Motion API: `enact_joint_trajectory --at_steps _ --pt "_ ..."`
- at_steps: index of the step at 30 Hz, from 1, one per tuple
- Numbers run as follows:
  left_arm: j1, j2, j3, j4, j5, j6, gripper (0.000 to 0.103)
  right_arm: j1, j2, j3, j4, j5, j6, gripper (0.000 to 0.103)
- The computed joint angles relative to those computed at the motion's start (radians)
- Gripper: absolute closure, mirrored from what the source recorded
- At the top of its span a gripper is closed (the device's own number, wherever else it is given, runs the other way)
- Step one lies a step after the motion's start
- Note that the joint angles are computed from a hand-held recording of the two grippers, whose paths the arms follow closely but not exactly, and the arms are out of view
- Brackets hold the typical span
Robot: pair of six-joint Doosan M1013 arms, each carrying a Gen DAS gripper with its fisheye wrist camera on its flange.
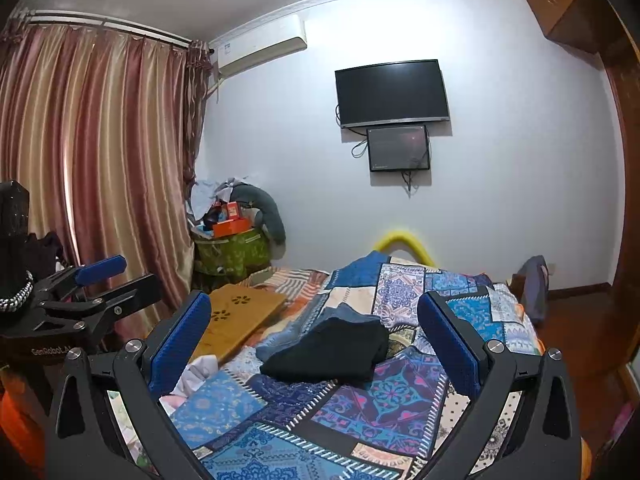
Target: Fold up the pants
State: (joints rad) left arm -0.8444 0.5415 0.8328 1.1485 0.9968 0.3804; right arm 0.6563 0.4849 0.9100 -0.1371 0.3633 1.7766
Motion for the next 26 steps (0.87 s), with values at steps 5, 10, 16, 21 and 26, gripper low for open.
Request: enact_joint_trajectory --at_steps 5,10,16,21,26 --pt "0.001 0.0 -0.001 -0.012 -0.011 0.006 0.0 0.0 0.001 -0.002 0.003 -0.002 -0.004 0.0" --pt "0.005 -0.002 0.001 -0.031 -0.034 0.021 0.0 0.002 -0.003 0.006 -0.014 -0.01 0.012 0.0" --pt "0.011 -0.004 0.003 -0.048 -0.043 0.015 0.0 0.003 -0.004 0.006 -0.017 -0.009 0.015 0.0" --pt "0.012 0.002 -0.005 -0.053 -0.035 0.024 0.0 0.004 -0.002 0.003 -0.02 -0.004 0.017 0.0" --pt "0.017 0.005 -0.011 -0.08 -0.037 0.043 0.0 0.005 0.001 -0.001 -0.015 0.001 0.016 0.0"
